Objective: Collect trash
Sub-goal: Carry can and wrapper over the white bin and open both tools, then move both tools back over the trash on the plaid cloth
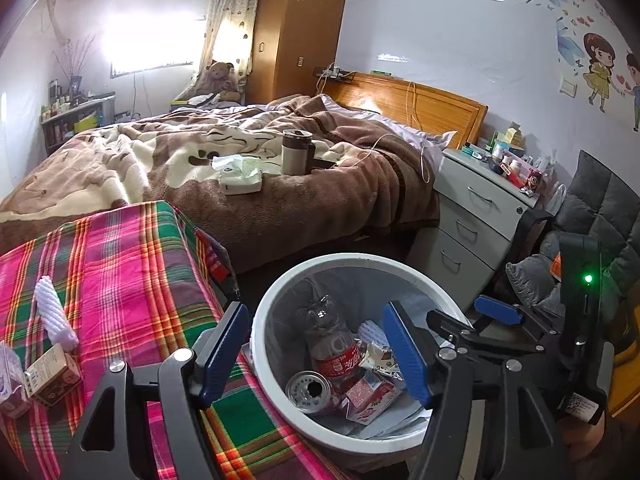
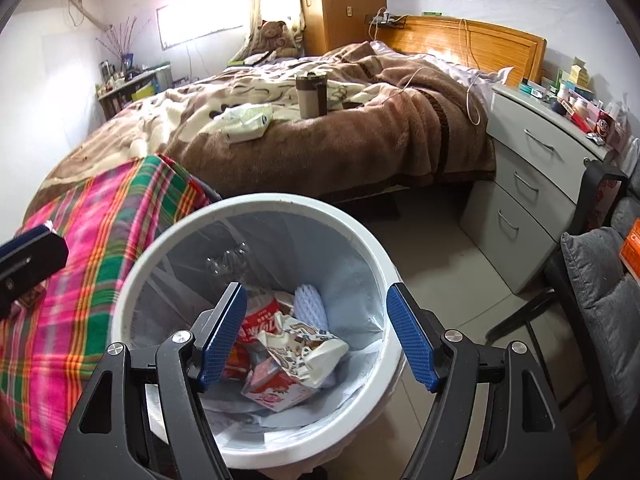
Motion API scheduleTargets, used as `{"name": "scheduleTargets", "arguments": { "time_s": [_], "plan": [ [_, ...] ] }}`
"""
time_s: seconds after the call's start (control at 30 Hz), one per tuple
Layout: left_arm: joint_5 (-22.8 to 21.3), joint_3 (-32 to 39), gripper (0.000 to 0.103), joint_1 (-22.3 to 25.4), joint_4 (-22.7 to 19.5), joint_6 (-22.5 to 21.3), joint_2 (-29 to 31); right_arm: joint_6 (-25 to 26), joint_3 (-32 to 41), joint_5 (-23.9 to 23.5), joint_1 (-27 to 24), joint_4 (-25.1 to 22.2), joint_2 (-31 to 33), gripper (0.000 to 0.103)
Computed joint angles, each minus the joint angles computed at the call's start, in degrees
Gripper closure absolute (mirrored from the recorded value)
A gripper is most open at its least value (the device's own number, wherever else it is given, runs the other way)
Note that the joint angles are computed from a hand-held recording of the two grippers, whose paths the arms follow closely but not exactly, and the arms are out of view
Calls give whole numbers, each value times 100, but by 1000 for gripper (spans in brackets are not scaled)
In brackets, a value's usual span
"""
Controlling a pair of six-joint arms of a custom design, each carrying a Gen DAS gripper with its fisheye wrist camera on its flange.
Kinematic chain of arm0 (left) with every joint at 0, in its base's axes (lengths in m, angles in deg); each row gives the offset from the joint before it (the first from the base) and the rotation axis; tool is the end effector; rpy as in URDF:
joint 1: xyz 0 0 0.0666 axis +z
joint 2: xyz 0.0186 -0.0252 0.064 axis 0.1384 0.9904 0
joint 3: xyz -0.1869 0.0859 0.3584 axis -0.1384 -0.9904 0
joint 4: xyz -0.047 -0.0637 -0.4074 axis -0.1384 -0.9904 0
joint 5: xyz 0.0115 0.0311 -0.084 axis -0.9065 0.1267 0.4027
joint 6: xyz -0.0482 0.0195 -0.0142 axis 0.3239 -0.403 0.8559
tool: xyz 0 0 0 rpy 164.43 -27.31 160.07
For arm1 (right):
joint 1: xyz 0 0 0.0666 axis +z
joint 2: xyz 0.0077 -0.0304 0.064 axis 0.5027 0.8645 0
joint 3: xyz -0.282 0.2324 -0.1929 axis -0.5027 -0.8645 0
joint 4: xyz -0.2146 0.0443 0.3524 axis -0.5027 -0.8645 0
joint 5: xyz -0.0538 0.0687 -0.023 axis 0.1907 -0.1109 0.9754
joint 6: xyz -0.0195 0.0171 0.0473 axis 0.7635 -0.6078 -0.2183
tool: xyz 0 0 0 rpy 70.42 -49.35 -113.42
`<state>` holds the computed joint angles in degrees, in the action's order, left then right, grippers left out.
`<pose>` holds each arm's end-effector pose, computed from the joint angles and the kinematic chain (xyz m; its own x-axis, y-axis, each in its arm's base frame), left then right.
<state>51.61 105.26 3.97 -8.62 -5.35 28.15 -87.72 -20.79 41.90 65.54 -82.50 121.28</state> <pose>0.4771 -0.0519 0.3375 -0.5579 0.2865 -0.7789 0.6060 0.7819 -0.1464 0.4037 0.2615 0.3015 -0.6415 0.2893 -0.7105 0.3397 0.9375 0.0750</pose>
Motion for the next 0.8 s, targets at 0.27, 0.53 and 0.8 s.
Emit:
{"name": "scheduleTargets", "arguments": {
  "time_s": [0.27, 0.53, 0.8],
  "plan": [
    [-26, -153, 33, 350, 82, 75, -272, 123, 57, 0, 152, 376, 26, 29],
    [-178, -268, 33, 839, 281, 143, -451, 387, 231, -142, 344, 921, 224, 29],
    [-302, -301, 33, 1424, 465, 246, -411, 757, 613, -331, 543, 1194, 597, 29]
  ]
}}
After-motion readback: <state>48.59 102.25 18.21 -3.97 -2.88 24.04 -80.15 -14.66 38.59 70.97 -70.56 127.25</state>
